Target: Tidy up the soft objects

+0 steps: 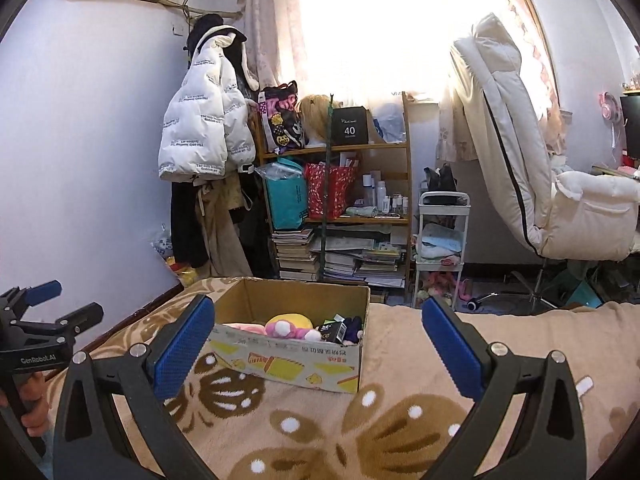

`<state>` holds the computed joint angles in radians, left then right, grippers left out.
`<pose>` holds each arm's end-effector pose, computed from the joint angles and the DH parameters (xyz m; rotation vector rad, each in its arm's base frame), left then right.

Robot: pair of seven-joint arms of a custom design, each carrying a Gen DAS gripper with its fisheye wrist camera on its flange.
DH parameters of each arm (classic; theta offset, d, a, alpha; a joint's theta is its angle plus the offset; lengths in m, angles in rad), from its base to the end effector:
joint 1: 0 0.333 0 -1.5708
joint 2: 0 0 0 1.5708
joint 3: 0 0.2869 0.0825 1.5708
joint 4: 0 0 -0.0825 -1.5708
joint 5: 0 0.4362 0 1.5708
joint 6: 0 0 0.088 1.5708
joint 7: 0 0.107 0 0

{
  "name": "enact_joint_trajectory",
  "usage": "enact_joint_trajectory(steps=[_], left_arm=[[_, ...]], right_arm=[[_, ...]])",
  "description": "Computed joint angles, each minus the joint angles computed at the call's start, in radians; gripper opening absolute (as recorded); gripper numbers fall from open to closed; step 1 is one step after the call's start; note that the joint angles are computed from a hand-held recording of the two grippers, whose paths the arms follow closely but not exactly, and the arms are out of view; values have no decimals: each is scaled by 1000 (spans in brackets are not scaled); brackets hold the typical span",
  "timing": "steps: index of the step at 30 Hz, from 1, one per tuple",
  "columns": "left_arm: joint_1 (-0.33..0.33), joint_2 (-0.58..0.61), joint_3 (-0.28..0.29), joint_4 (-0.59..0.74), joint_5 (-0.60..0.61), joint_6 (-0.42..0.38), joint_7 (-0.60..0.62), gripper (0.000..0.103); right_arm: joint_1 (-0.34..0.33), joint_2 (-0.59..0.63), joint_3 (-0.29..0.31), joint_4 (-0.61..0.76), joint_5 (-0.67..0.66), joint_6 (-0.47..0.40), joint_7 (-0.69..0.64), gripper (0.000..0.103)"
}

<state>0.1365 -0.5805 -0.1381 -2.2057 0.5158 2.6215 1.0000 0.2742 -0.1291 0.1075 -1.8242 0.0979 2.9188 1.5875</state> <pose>0.4914 -0.0279 0.6855 -1.6683 1.3159 -0.6839 0.5748 0.2291 0.7016 -1.5931 1.1829 -0.7079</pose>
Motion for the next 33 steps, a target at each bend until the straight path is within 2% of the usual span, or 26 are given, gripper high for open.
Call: enact_joint_trajectory(steps=[5, 9, 15, 19, 33], left_arm=[[-8, -41, 16, -40, -33, 11, -13, 102], [23, -62, 8, -64, -31, 34, -66, 102], [34, -52, -4, -67, -6, 44, -76, 102], [25, -33, -3, -59, -4, 40, -60, 102], [-1, -12, 7, -55, -26, 47, -20, 102]], right_arm=[[4, -45, -1, -59, 20, 25, -21, 103], [4, -67, -1, -97, 37, 45, -41, 103], [30, -75, -29, -131, 133, 85, -115, 103], [42, -73, -40, -130, 185, 72, -164, 103], [6, -33, -16, -108, 154, 68, -109, 103]])
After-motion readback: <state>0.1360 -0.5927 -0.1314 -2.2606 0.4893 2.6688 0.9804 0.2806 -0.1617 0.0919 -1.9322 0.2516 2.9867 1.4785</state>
